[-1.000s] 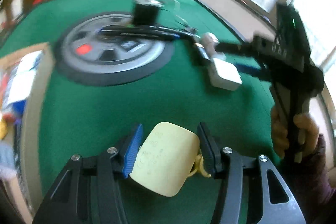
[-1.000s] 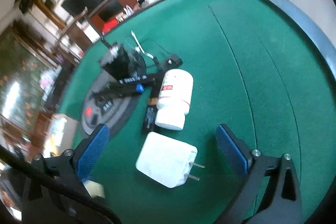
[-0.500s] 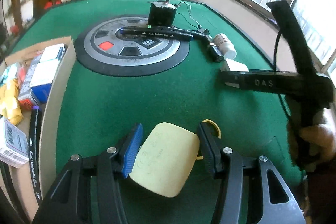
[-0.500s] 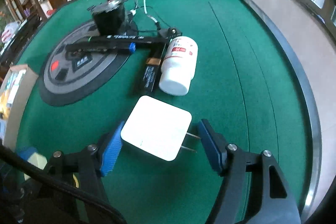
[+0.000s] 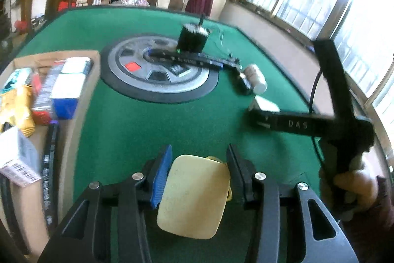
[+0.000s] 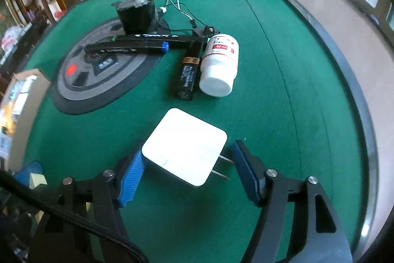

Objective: Organize objects
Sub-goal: 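Grasp the white charger with right tool while left tool holds the cream box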

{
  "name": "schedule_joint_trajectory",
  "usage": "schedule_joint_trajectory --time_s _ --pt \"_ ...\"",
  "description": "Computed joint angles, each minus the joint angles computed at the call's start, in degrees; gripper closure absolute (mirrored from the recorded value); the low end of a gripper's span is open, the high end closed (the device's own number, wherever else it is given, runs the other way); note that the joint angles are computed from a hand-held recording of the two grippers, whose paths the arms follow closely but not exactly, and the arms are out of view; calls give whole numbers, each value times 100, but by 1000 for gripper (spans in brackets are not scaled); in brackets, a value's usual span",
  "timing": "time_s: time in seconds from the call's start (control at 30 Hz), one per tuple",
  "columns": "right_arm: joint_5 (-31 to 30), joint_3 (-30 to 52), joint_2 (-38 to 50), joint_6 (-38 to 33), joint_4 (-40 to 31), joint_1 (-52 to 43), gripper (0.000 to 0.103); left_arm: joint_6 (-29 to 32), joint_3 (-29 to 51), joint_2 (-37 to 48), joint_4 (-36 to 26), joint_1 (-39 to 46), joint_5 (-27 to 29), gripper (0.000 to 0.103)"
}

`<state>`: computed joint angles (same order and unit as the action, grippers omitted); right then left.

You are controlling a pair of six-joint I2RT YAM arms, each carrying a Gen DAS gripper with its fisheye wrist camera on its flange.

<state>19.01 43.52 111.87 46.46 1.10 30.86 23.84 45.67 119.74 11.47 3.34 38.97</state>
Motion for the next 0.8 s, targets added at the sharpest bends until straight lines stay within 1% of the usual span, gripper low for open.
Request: schedule_joint_trajectory --time_s 0.13,0.23,0.27,0.3,0.37,0.4,0.47,0.53,0.6,0.63,0.7,0.8 --pt "-118 -471 -409 221 419 207 35 224 -26 -369 -516 526 543 63" --pt "-140 -450 -563 377 492 424 35 420 41 -588 -969 956 915 63" --pt "-156 -479 -636 401 541 479 41 530 131 -661 -1236 1185 1091 63" --pt "-155 -474 -682 393 569 512 56 613 201 -700 -1420 1336 1201 63" --pt "-176 -442 -843 401 538 652 67 722 341 -777 -1693 1654 1341 63" --pt "-191 -337 -853 356 412 697 68 733 383 -801 -1748 1773 1396 63" --pt "-46 -22 -722 312 73 828 67 780 469 -824 -1833 2051 1505 63" --pt "159 152 -591 308 -64 897 64 827 557 -782 -1905 2247 1564 63" --pt "229 249 -423 311 -141 912 43 960 810 -630 -2225 2454 1679 63" --pt "185 203 -360 288 -49 881 39 975 874 -565 -2275 2514 1712 63" --pt "117 133 -250 275 72 894 38 974 970 -462 -2308 2610 1733 63" --pt "-26 226 33 326 50 844 37 994 1085 -316 -2376 2693 1791 63"
